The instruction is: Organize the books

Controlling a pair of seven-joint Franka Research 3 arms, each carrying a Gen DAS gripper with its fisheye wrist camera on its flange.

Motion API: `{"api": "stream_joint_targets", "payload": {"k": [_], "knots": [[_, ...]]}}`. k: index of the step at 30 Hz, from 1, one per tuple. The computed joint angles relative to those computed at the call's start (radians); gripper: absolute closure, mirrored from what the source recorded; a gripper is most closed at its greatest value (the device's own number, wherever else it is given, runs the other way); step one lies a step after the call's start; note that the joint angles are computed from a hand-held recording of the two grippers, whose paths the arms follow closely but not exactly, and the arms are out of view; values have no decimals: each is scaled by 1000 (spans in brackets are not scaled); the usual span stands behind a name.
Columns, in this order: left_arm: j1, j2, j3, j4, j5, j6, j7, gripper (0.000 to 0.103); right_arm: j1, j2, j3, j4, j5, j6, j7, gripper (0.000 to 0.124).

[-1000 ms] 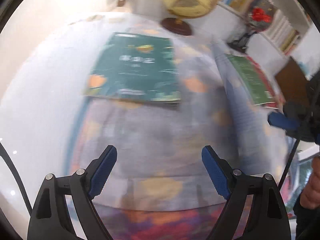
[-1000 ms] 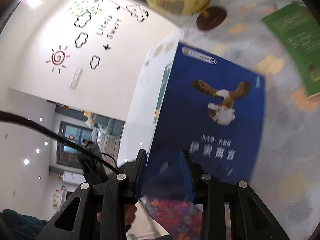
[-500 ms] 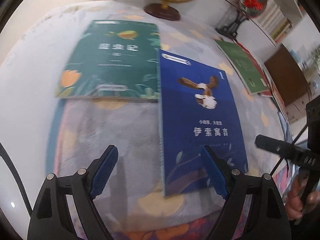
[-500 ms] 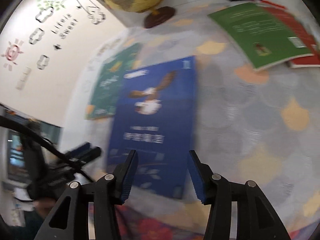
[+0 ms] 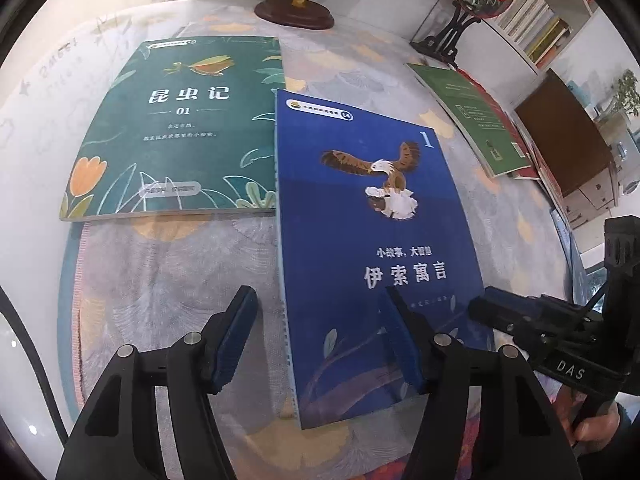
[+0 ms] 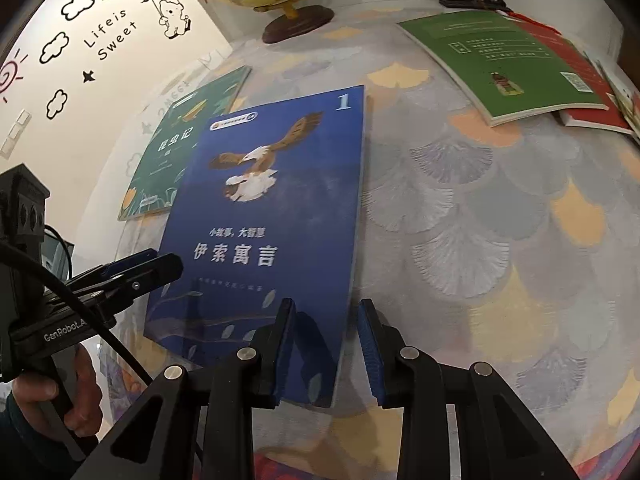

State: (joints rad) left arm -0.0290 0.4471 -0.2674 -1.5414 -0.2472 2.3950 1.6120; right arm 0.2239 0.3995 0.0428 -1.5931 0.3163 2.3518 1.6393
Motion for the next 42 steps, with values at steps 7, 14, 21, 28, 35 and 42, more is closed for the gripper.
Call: {"api": "stream_joint_targets", "payload": {"k": [7, 14, 21, 28, 35, 42], "knots": [[18, -8, -22, -6, -59, -19, 40, 42, -15, -16, 15, -21, 60, -1, -13, 92], [155, -67, -120, -51, -526, -22, 287, 42, -61, -43, 36, -78, 216, 31, -57, 92], [46, -4, -35, -15, -390, -28, 146, 52, -70, -54, 37, -101, 294, 44, -76, 92], [63, 14, -74, 6, -404, -7, 135, 91, -61, -74, 33, -128, 289, 65, -76, 90], [141, 56, -112, 66, -621, -150, 151, 93, -134, -88, 60, -154, 516, 14, -175, 70], [135, 57, -96, 72, -689, -194, 148, 93, -197, -61, 79, -173, 845, -48, -312, 67]]}}
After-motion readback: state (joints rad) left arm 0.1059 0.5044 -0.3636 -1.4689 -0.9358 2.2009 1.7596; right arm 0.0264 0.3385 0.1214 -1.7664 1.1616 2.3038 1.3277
